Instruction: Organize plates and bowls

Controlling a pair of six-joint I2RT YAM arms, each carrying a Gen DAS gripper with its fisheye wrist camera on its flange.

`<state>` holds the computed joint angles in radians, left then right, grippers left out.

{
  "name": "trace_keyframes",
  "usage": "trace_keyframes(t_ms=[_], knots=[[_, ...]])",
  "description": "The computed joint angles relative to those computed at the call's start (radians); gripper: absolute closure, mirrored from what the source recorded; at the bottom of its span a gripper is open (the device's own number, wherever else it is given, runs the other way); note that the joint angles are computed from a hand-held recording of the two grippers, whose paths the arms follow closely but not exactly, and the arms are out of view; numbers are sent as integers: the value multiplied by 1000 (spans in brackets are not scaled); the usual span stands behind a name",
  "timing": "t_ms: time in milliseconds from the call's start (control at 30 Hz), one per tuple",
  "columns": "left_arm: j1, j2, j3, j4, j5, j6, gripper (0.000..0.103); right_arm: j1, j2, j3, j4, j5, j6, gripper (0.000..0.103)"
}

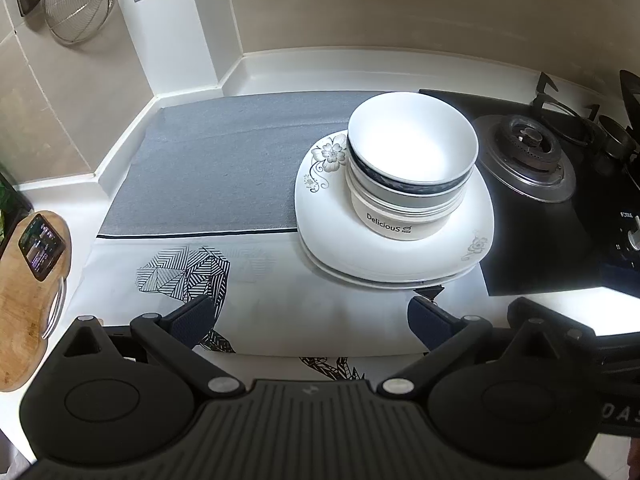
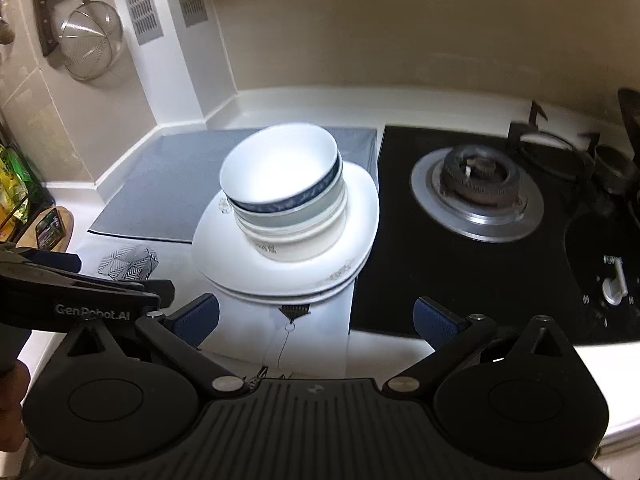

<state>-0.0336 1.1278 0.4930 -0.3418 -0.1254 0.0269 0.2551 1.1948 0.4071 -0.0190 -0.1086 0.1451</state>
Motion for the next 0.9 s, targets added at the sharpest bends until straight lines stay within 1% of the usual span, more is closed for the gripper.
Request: trace_keyframes(t_ms=[233, 900], knots=[[2, -7, -3, 3, 2, 1, 0, 11, 18, 15, -8, 35, 12, 0], [4, 9, -1, 11, 0, 5, 0, 5, 33, 20, 1, 34, 3, 0]])
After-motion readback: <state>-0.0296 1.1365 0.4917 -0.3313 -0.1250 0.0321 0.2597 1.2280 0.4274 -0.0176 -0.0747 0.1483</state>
